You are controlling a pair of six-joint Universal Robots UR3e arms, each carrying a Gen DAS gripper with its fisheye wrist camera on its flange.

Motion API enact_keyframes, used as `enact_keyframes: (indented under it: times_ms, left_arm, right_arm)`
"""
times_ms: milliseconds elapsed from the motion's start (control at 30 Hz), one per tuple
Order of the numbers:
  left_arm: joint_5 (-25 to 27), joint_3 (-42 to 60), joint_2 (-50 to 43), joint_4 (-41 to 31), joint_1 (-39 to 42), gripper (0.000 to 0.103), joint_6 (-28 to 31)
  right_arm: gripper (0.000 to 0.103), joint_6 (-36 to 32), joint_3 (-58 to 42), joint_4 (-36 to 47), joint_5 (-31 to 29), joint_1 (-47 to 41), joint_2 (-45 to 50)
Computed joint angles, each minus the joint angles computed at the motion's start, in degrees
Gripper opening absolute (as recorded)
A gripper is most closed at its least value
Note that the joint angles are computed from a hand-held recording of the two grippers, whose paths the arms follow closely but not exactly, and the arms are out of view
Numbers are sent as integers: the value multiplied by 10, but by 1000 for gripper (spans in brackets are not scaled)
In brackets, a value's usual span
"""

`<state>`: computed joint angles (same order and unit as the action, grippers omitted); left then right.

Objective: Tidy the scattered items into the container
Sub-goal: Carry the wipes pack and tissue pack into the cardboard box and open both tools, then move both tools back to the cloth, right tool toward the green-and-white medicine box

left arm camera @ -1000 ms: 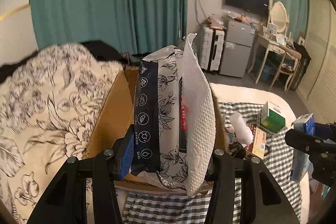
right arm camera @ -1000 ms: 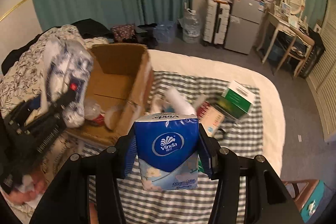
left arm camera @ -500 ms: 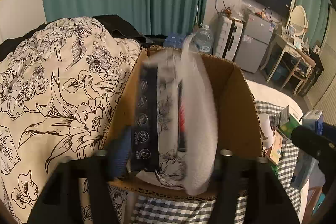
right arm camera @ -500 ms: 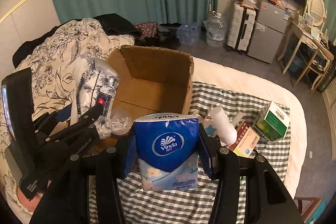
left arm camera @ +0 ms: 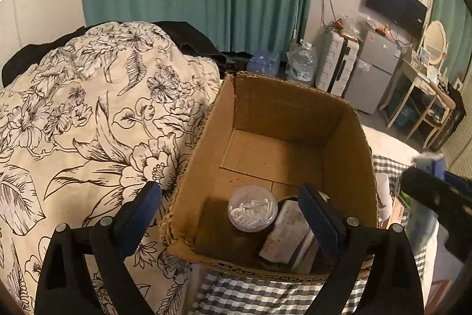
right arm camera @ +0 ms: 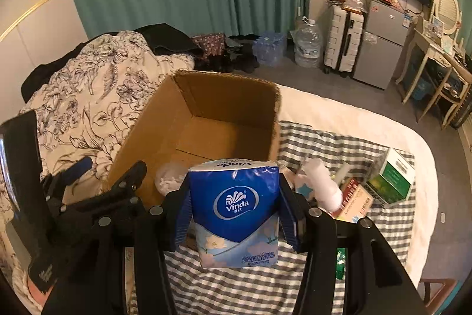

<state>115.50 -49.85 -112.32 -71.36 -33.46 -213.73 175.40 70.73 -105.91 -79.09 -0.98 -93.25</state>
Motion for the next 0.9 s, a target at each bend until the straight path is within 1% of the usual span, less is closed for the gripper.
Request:
enact_keyframes:
  times_ms: [67,200,233,267,300,333,400,467,600,667,767,833,900]
  left_arm:
    - [1,-5,5,-2,4,96,-5]
    - [-4,-21,15,-2,16,96,-16]
    - [-5,-25,17,0,18,96,-18]
    - [-6,-29,20,1,19,96,-19]
    - [-8,-34,22,4,20,96,-19]
    - [-9,-36,23,6,20,96,-18]
    - [-11,-37,21,11,19,96,-16]
    - [-14,-36,17,15,17,96,-11]
    - [-15,-27,9,29,7,96,-5]
    - [-12,-21,7,39,-2,96,-5]
    - [-1,-12,1,60,-21,96,-1]
    - [4,11,-13,55,-36,96,-4]
    - [5,48,-35,40,-53,96,-9]
  right_arm:
    - [51,10,-16,-9,-2,10,23]
    - [53,41,-45,-15,21,17,62]
    - [60,49,-46,-20,22,17,66]
    - [75,60,-46,-27,21,18,69]
    - [81,72,-42,-36,15,18,68]
    - [83,81,-36,-46,11,16,64]
    - [83,89,-24,-56,17,5,54]
    - [83,85,-16,-48,26,-11,41]
    - [83,54,9,-23,27,-48,-3]
    - [83,29,42,-12,24,-83,-49]
    - [83,-26,74,30,37,-146,-110]
    - [83,-68,85,71,46,-196,-150]
    - [83,-118,94,117,68,-265,-194]
